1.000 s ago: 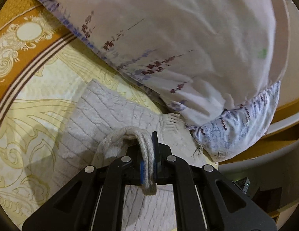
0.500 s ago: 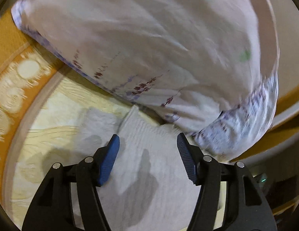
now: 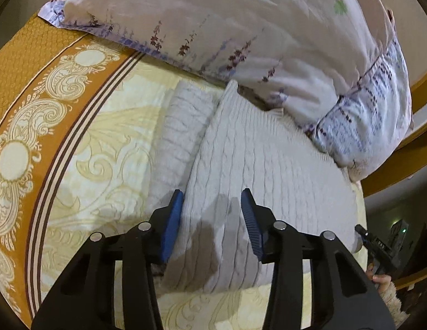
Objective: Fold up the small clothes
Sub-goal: 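Press the folded sweater flat with both open grippers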
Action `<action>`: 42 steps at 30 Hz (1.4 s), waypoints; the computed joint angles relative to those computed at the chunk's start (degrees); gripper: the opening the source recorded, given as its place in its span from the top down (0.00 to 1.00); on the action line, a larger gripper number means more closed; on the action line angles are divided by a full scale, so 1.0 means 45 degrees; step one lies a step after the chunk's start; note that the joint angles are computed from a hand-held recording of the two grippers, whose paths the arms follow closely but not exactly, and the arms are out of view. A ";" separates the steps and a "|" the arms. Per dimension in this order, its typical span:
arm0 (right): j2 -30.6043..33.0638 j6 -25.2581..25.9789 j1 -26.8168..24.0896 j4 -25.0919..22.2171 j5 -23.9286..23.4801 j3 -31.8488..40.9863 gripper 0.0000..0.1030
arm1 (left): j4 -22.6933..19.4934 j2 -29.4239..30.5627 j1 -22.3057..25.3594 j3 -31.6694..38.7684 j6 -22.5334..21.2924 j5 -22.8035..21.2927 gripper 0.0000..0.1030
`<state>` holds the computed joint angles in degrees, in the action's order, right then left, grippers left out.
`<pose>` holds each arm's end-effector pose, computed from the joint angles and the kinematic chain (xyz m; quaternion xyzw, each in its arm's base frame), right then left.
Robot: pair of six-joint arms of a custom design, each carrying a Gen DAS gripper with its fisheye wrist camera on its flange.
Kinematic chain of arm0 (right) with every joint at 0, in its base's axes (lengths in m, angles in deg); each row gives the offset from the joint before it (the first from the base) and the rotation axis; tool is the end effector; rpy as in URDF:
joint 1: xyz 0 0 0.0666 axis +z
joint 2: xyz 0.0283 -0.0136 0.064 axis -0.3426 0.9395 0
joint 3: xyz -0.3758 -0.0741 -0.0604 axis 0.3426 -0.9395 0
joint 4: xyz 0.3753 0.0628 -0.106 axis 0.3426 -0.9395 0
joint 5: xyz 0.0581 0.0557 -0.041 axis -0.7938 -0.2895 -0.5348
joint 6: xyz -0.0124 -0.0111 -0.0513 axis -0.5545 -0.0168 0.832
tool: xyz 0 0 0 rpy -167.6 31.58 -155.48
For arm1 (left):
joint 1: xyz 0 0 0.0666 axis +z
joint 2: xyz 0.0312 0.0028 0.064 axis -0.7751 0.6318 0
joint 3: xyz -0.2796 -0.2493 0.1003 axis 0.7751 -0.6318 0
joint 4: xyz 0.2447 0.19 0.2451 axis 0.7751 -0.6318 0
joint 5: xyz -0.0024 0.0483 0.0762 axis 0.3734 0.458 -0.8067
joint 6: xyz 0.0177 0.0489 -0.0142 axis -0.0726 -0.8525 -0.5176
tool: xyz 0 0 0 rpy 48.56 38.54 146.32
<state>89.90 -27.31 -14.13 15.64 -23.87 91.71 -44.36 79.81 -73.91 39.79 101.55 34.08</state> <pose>0.4179 0.0513 0.3445 0.0871 0.8977 0.2116 0.3766 0.4740 -0.2061 0.4243 -0.1116 0.9265 -0.2201 0.2839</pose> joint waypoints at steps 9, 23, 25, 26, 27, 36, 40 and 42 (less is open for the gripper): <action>-0.1032 -0.0461 -0.0089 0.0574 -0.0182 -0.0492 0.89 | -0.0020 -0.0237 0.0029 -0.0290 -0.0020 0.0598 0.93; -0.1038 -0.0564 0.0564 -0.1047 0.1909 -0.0746 0.88 | -0.0099 -0.0807 0.0293 -0.1136 -0.0247 0.1334 0.94; -0.0943 -0.0411 0.0725 -0.1197 0.2335 -0.0569 0.85 | 0.0013 -0.0821 0.0246 -0.1168 -0.0203 0.1247 0.93; -0.0930 -0.0394 0.0751 -0.1267 0.2440 -0.0498 0.82 | 0.0069 -0.0817 0.0250 -0.1169 -0.0167 0.1290 0.93; -0.0948 -0.0414 0.0752 -0.1290 0.2453 -0.0474 0.79 | 0.0148 -0.0882 0.0268 -0.1215 -0.0092 0.1343 0.93; -0.0907 0.0590 0.1930 -0.0227 0.3612 0.0338 0.62 | 0.0760 -0.1023 0.0042 -0.0510 -0.0183 0.0455 0.67; 0.0467 0.1166 0.2756 -0.0499 0.3030 0.1463 0.62 | 0.0410 0.0006 -0.0548 0.0725 -0.1171 0.0394 0.51; 0.0951 0.1212 0.3089 -0.0713 0.3225 0.1824 0.59 | -0.0089 0.0642 -0.0761 0.1326 -0.1479 0.0246 0.50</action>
